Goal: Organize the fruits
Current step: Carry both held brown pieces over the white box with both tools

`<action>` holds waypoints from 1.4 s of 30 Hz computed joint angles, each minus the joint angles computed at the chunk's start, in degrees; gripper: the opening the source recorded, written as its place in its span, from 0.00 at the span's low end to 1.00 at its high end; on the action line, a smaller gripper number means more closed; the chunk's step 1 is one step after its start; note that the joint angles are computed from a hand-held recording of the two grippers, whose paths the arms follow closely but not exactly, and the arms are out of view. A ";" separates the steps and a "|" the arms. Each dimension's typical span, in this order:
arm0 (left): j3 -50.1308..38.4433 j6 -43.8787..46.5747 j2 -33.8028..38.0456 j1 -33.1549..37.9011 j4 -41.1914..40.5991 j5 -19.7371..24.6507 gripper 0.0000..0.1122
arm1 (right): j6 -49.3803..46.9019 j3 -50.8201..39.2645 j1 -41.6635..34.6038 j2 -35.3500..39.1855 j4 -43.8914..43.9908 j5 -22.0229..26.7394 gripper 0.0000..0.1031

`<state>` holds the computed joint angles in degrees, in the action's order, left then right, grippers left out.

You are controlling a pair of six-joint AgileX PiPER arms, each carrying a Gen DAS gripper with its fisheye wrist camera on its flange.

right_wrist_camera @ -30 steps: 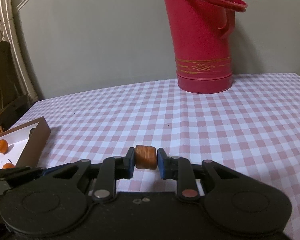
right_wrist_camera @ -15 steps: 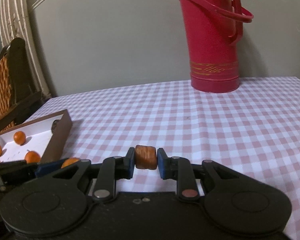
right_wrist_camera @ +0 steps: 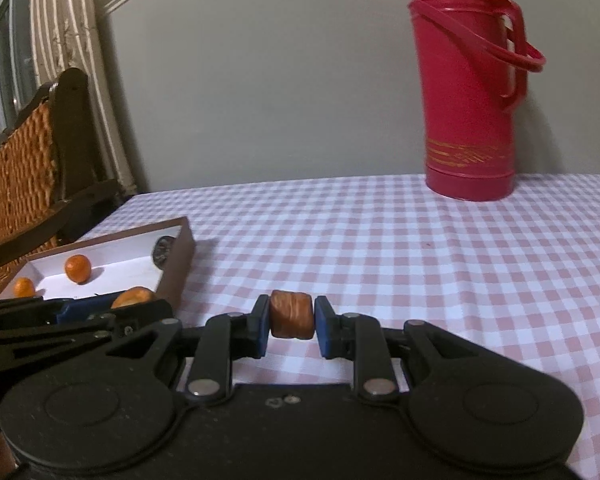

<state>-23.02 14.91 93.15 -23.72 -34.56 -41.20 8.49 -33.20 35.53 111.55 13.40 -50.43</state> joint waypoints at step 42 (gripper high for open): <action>10.45 -11.43 -9.83 27.57 18.60 -1.08 0.27 | -0.62 -13.48 12.74 5.96 0.41 1.33 0.14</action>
<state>-12.57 3.48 83.32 3.85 -15.96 -42.28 7.87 -46.68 48.27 117.51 13.82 -49.10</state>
